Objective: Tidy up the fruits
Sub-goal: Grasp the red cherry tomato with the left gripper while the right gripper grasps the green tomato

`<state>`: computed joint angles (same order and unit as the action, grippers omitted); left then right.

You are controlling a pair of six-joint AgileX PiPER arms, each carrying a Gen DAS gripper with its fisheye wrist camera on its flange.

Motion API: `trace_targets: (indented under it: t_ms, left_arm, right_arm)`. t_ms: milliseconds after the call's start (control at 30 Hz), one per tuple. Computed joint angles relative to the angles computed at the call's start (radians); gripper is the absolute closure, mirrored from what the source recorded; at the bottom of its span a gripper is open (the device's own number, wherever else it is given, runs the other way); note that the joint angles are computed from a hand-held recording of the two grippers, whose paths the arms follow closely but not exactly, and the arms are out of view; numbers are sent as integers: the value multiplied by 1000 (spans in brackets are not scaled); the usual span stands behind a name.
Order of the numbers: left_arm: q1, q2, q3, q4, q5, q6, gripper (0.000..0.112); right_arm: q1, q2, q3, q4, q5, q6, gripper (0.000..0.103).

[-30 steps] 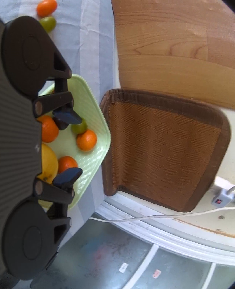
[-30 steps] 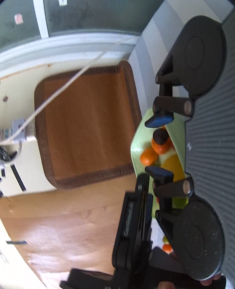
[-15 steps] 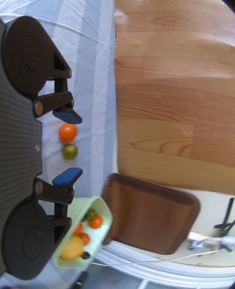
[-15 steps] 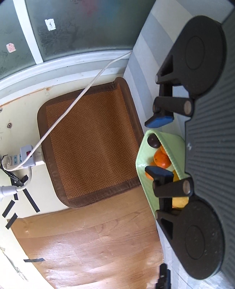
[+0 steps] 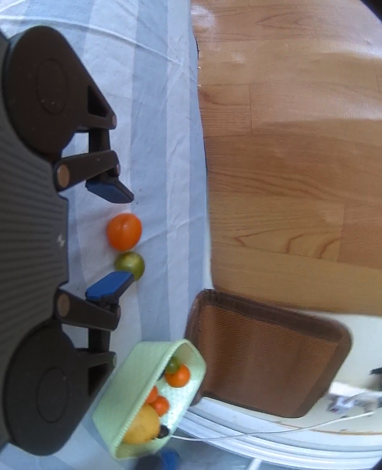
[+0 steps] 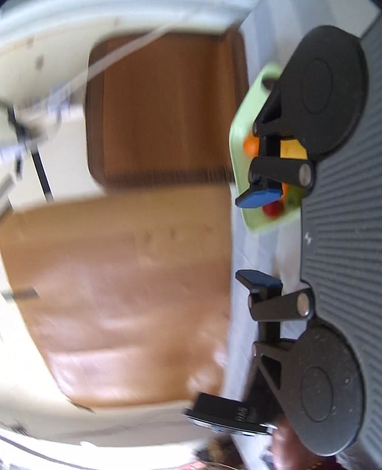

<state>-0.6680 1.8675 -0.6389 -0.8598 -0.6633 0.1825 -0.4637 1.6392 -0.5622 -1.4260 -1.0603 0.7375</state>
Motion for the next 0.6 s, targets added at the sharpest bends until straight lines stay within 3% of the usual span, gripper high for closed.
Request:
trace_targets:
  t_ms: [167,300,367,433,467,600]
  left_arm:
    - [178,-32,84,453,15,-482,59]
    - [232,-8,53,607,26,-635,59]
    - [248,7,35,654,31,-689,59]
    - [252,20,24,664,35,-702,59]
    - [247,22,19,656,41,-694,59]
    - [218,37,-9,576,73,-610,56]
  right_arm:
    - [307,82,-92,87,269,-19,55]
    - [465,174,-194,159,416,17,55]
    - [512,224,-273,80,474,128,55]
    - [535,255,-317,19,506,199,58]
    - [521,266,-336,-46,476,260,74]
    - [464,216,-267,0,447,193,75]
